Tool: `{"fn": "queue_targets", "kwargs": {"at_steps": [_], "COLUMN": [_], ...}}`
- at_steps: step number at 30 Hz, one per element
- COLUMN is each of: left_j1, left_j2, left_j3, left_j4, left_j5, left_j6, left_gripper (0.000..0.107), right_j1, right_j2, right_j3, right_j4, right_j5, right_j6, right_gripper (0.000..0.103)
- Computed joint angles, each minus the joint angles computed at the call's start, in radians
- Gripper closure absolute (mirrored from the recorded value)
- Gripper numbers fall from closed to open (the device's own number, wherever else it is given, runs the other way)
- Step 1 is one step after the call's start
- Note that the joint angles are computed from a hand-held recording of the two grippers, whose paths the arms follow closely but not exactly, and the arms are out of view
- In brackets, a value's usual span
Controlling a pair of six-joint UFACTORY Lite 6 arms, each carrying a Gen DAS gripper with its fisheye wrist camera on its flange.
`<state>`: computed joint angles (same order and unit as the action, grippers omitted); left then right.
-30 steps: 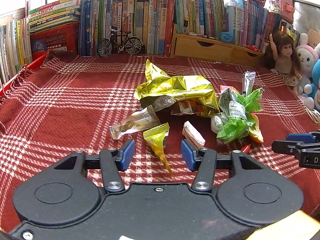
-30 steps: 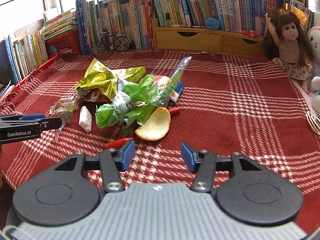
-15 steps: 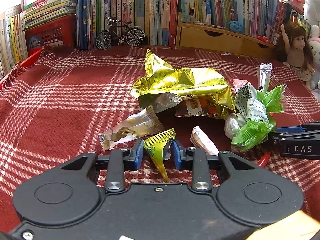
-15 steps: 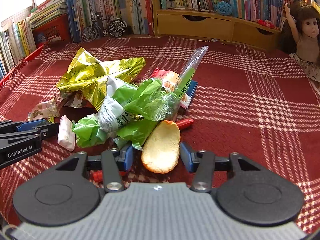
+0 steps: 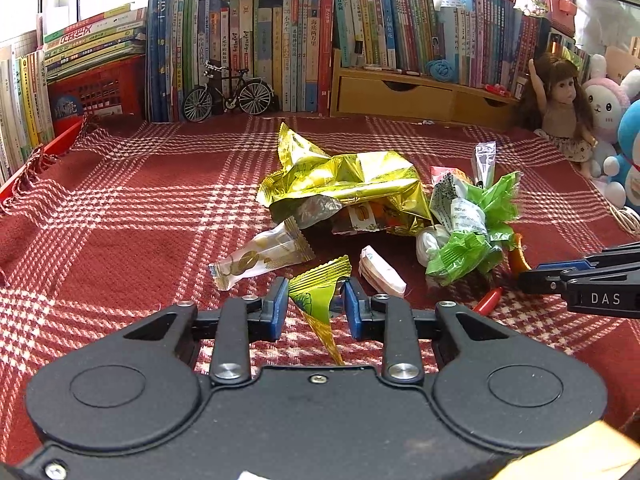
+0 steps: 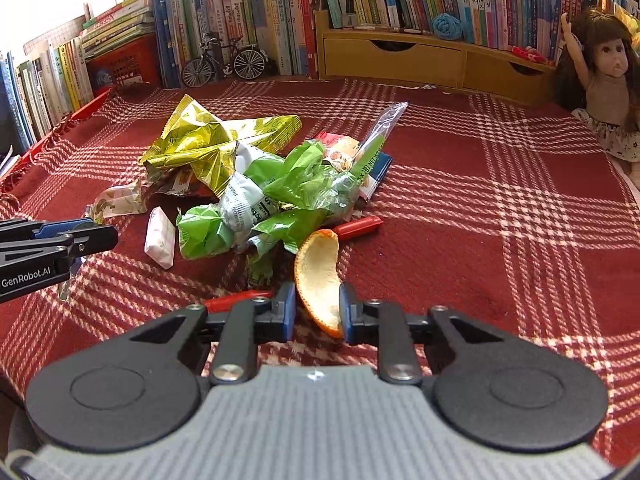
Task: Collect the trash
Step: 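Grasp the yellow-green triangular wrapper with the left tool while the right tool grasps the orange chip, then lift both held items and carry them down to the black trash bin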
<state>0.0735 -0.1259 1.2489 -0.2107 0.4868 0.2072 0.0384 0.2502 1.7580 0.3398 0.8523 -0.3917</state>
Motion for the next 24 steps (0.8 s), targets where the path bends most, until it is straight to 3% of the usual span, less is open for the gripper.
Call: {"fn": "queue_targets", "kwargs": {"at_steps": [2, 5, 21, 24], "left_j1": [0.004, 0.006, 0.009, 0.008], "left_j2": [-0.022, -0.052, -0.081, -0.085], "left_j3": [-0.008, -0.025, -0.074, -0.080], "left_j4": [-0.016, -0.020, -0.009, -0.006], "left_j5": [0.011, 0.016, 0.019, 0.019], "left_j6": [0.024, 0.034, 0.044, 0.043], "left_gripper": [0.079, 0.079, 0.079, 0.079], "right_j1": [-0.014, -0.019, 0.031, 0.029], "right_j2": [-0.015, -0.020, 0.038, 0.027], "right_j3": [-0.012, -0.022, -0.002, -0.017], "right_j4": [0.027, 0.023, -0.014, -0.025], "right_j5": [0.008, -0.005, -0.016, -0.036], "right_j6": [-0.037, -0.056, -0.025, 0.007], "right_gripper": [0.054, 0.037, 0.036, 0.050]}}
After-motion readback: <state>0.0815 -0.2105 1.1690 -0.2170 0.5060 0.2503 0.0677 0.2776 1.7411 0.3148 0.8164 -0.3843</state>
